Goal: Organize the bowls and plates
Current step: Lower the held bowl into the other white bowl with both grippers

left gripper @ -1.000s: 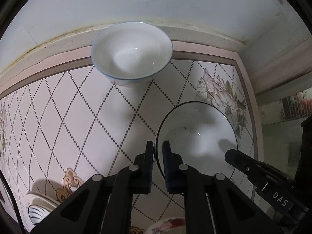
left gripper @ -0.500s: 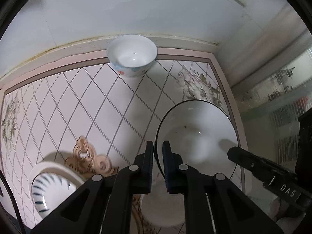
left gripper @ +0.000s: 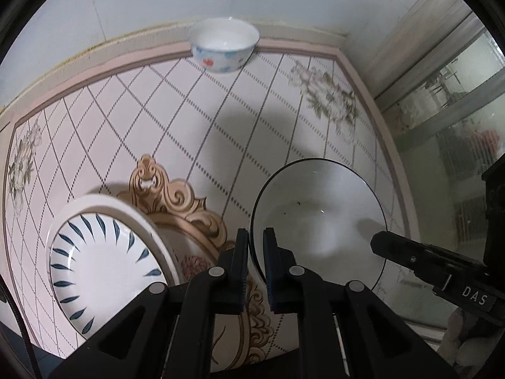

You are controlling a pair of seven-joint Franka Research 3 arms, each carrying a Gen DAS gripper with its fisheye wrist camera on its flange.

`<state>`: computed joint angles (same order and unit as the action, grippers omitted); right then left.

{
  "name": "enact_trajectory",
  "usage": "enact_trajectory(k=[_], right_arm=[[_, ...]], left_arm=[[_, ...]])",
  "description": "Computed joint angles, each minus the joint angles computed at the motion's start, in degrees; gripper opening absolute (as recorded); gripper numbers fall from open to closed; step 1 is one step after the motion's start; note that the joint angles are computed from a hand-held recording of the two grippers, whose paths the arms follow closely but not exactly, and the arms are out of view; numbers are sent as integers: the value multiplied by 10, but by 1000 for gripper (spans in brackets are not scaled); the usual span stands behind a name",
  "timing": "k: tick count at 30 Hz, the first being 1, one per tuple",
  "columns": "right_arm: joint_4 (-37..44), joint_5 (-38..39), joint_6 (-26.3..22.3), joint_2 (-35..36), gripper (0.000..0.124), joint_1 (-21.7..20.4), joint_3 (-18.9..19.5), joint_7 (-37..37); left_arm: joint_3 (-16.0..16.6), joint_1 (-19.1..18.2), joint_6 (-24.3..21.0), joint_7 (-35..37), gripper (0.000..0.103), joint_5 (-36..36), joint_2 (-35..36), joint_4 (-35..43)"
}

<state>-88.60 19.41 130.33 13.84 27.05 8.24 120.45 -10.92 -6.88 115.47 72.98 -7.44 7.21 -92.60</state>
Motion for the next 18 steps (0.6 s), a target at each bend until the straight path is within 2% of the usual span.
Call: enact_trajectory(k=[8, 18], right_arm=[[-18, -6, 10, 5, 14, 5, 0, 4], [-45, -12, 7, -1, 14, 5, -1, 9]], left_arm=[[-3, -9, 12, 12, 8, 35, 2, -20], [-8, -18, 5, 26, 8, 52, 8, -29]])
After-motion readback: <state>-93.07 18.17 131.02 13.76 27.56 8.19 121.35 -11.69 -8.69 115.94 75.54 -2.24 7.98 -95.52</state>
